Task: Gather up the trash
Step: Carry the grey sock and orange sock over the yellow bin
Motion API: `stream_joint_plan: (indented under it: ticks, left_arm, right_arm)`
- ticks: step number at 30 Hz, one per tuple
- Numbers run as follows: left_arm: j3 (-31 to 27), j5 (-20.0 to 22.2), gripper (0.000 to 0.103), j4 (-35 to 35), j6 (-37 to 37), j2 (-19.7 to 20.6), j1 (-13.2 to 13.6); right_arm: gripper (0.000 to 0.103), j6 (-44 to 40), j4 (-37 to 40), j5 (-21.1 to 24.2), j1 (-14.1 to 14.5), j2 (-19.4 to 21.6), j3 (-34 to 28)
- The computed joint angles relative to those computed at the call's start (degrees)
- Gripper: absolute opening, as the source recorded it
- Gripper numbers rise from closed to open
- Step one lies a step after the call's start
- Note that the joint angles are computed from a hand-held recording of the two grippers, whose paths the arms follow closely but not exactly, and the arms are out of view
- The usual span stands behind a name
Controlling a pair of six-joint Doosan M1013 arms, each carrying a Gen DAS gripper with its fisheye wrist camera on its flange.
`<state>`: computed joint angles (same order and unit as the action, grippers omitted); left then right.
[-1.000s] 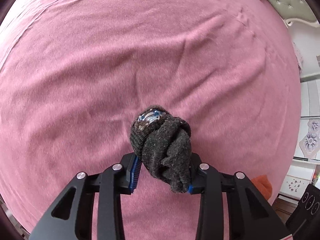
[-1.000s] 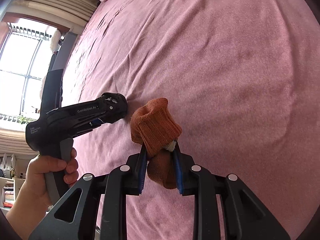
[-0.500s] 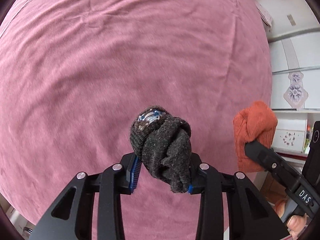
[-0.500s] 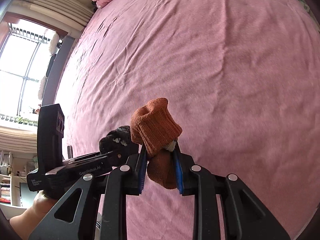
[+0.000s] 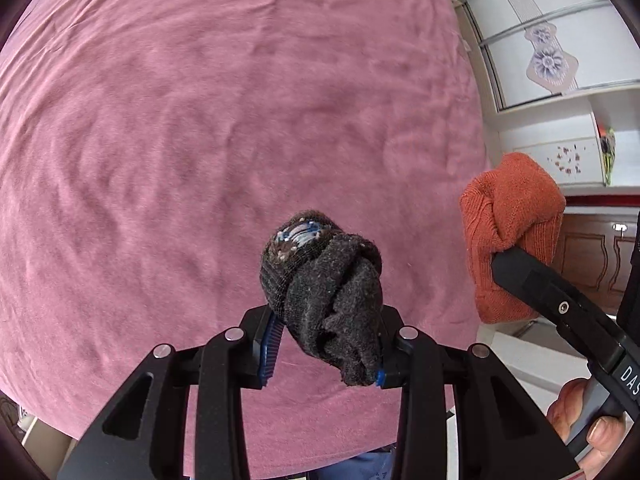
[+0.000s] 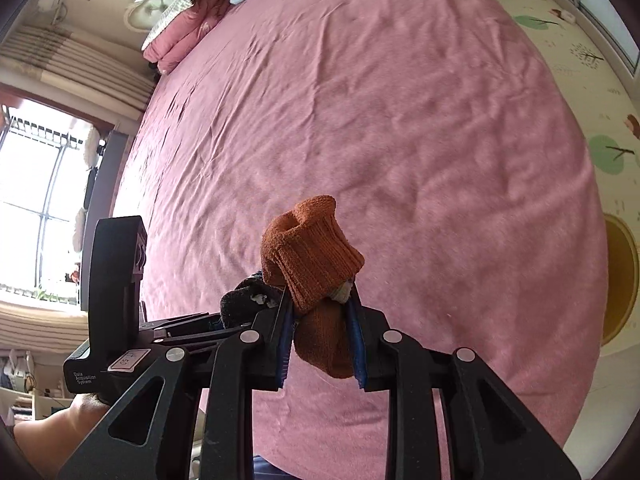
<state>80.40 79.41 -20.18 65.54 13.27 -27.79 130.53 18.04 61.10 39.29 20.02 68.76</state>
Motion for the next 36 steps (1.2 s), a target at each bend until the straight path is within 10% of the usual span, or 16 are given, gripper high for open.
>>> stream_joint_plan:
  ticks: [18, 31, 34, 36]
  left_arm:
    - [-17.1, 7.2, 0.036, -1.9, 7.8, 13.2, -16.0]
    - [-38.0, 11.9, 0.037, -6.0, 10.8, 26.8, -20.6]
    - [-42.8, 12.7, 0.046, -7.1, 12.2, 29.6, -21.0]
    - [-45.3, 12.4, 0.080, -4.6, 12.5, 30.7, -21.5]
  right_arm:
    - [0.024, 19.6, -9.2, -5.0, -7.3, -21.9, 27.3]
    - [0.025, 23.6, -14.2, -3.5, -15.8, -27.7, 32.3]
    - [0.032, 22.9, -14.9, -2.9, -17.7, -27.9, 32.1]
    - [0.045, 24.3, -15.7, -2.9, -18.8, -28.1, 32.3]
